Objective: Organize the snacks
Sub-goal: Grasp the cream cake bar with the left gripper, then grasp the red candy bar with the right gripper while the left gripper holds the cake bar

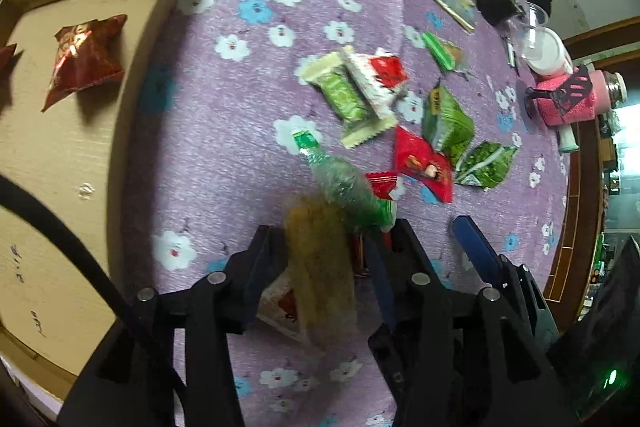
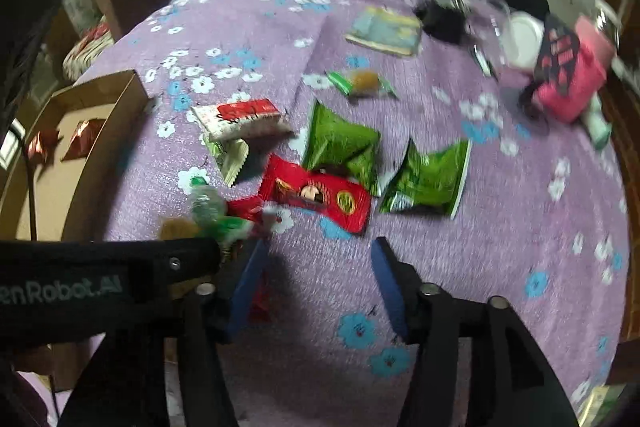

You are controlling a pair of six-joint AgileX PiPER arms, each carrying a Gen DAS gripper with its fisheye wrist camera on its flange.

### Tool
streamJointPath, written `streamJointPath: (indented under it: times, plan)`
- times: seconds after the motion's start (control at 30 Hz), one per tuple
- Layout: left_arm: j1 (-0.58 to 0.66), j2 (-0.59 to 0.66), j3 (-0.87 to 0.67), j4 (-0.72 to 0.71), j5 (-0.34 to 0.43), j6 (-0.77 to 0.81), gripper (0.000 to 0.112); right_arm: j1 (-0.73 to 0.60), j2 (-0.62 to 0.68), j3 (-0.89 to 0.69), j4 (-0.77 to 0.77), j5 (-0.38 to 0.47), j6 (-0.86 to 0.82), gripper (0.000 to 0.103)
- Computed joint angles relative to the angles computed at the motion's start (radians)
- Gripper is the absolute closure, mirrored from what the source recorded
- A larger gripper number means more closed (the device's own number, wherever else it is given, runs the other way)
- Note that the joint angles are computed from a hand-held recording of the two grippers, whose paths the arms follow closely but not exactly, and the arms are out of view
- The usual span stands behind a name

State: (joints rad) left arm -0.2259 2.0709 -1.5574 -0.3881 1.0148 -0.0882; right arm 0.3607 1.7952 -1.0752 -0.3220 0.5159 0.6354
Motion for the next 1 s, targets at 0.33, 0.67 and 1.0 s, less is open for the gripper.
streamJointPath:
  times: [0.33, 0.67, 1.0]
  plan:
    - [0.030, 0.000, -0.004, -0.039, 0.027, 0.019, 0.062, 0.024, 0.023, -0.014, -0.164, 0.068, 0.044, 0.087]
    - [-0.062, -0.041, 0.074, 0.002, -0.042, 0.009, 0.061, -0.165, -0.150, 0.175, 0.112, -0.056, -0.260, 0.070]
    - [-0.048, -0.110, 0.144, -0.035, -0.097, 0.064, 0.098, -0.253, -0.209, 0.186, 0.347, -0.043, -0.487, 0.068]
